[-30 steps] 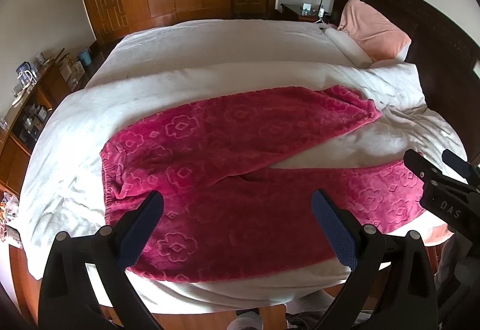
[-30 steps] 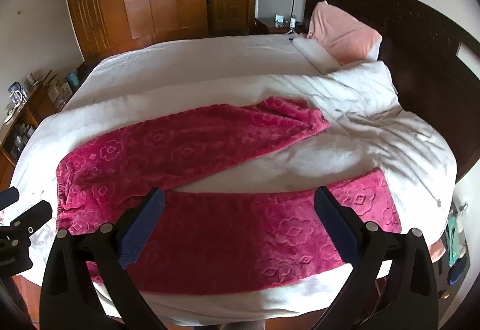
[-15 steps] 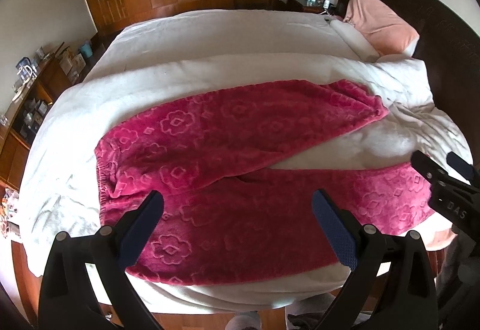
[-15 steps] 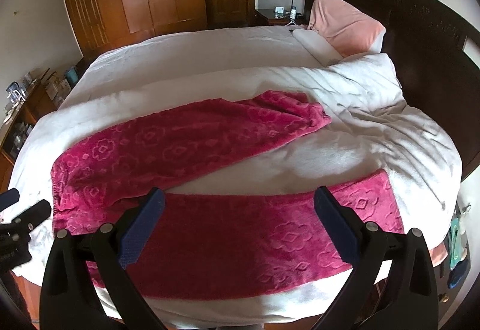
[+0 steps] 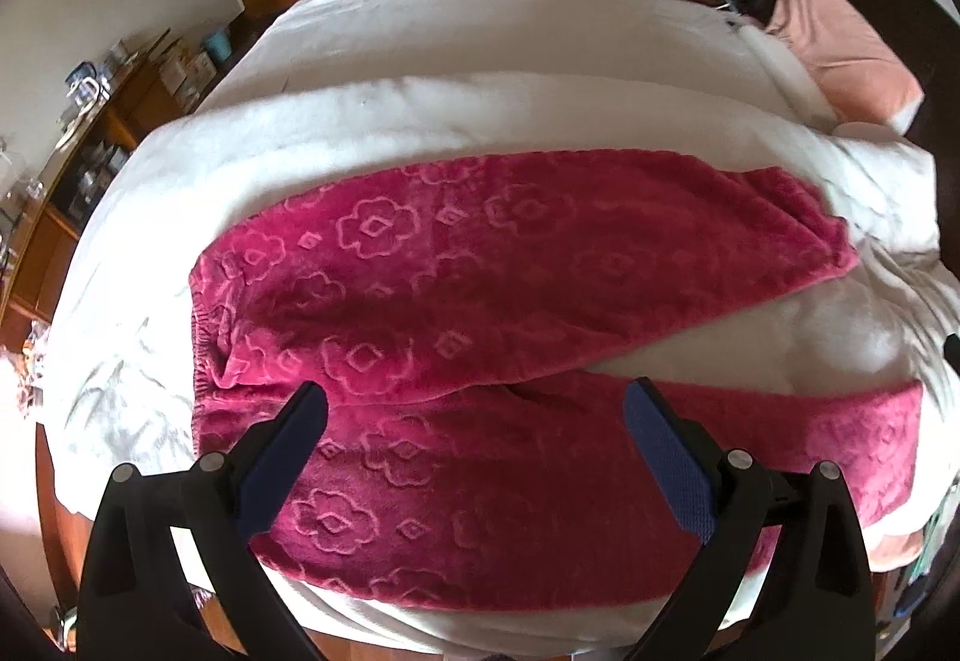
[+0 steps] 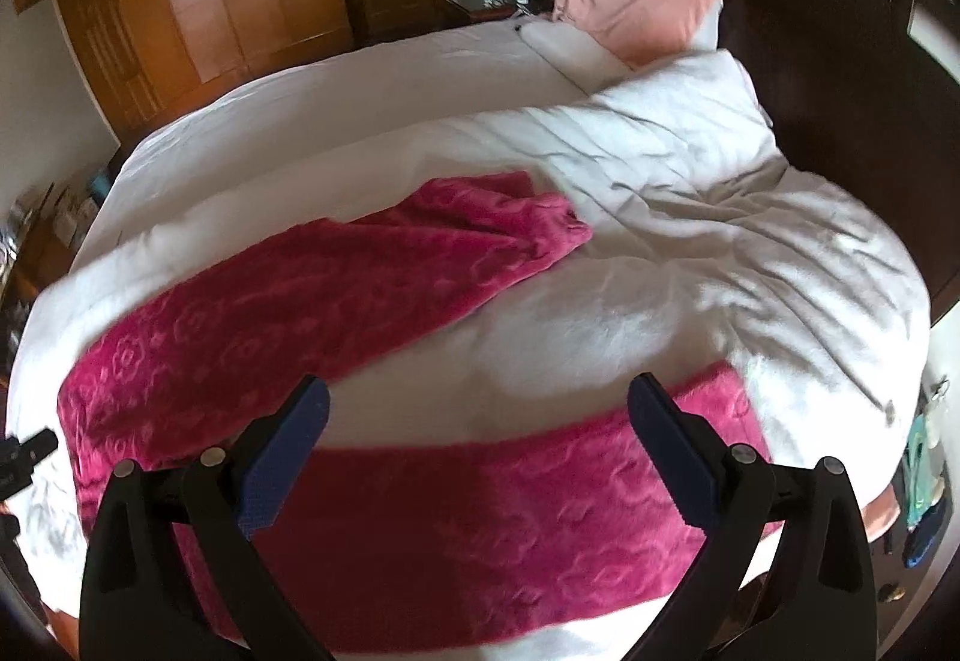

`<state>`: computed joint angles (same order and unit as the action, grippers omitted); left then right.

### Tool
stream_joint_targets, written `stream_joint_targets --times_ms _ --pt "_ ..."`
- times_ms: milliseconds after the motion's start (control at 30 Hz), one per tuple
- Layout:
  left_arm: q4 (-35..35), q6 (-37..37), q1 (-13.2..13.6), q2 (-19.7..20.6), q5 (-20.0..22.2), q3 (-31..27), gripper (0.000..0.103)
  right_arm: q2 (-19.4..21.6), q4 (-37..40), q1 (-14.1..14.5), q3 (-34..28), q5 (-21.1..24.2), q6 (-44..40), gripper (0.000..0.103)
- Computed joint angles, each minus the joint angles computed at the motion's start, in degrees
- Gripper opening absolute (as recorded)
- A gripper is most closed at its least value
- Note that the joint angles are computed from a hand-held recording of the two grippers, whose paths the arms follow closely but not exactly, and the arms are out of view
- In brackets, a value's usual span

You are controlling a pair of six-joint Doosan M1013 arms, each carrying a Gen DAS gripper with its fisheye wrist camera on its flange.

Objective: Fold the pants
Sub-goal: 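Lower the right tool to the folded pant leg cuff and close on it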

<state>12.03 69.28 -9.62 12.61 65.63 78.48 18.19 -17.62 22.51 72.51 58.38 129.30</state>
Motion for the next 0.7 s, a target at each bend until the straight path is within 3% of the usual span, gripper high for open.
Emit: stream_joint_targets --times_ms 333,700 --pt "3.8 -6.3 -0.2 5.9 6.2 -5.3 0.098 9.7 7.0 -6.1 -10.8 2.0 -10.1 0.100" --pt "5.7 -11.3 0.2 8.5 11.9 -6.8 0.098 26.8 12.6 -9.8 -35.2 14.6 -13.8 0.100"
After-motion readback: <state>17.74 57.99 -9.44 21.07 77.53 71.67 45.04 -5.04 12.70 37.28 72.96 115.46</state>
